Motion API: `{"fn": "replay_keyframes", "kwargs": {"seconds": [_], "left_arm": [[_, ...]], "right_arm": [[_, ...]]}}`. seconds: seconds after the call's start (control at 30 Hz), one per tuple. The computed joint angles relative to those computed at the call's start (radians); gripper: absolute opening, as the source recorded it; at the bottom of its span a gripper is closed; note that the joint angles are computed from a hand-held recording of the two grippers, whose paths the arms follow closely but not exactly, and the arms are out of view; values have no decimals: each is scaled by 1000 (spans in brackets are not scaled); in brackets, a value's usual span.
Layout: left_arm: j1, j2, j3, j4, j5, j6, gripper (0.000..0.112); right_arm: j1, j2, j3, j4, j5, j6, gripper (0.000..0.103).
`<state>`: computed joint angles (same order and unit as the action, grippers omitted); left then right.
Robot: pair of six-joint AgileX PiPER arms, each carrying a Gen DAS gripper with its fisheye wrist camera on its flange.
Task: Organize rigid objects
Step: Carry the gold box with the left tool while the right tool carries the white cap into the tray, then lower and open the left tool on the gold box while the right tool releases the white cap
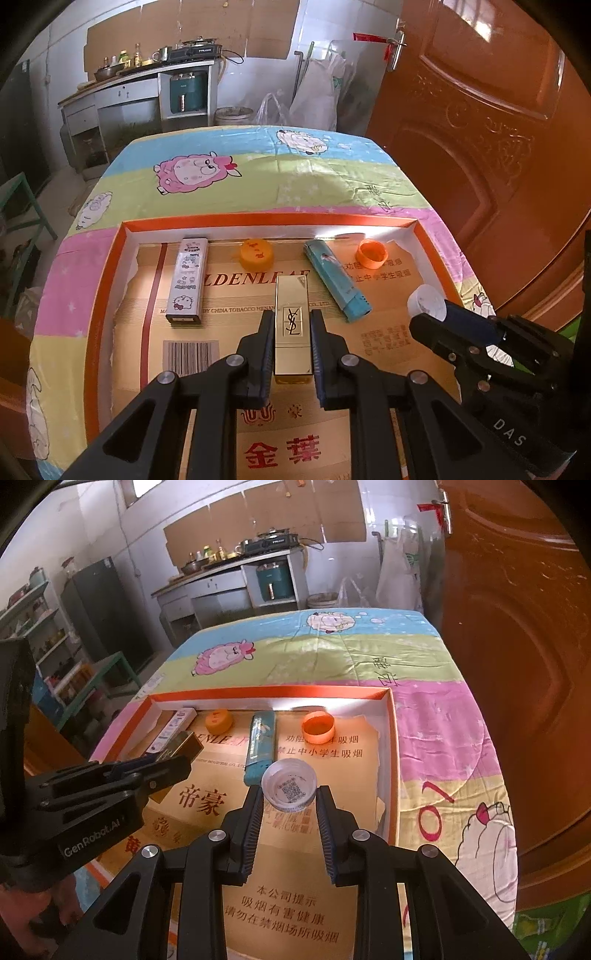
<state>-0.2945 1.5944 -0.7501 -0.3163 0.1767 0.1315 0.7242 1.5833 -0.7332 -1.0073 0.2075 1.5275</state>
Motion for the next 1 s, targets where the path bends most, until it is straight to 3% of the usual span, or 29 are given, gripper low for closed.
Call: {"fn": "replay_keyframes", "kwargs": {"seconds": [1.0], "left_arm": [[-20,111,-76,186,-14,-173,18]], "right_arm": [[-60,107,-80,149,-28,-228,30]]}}
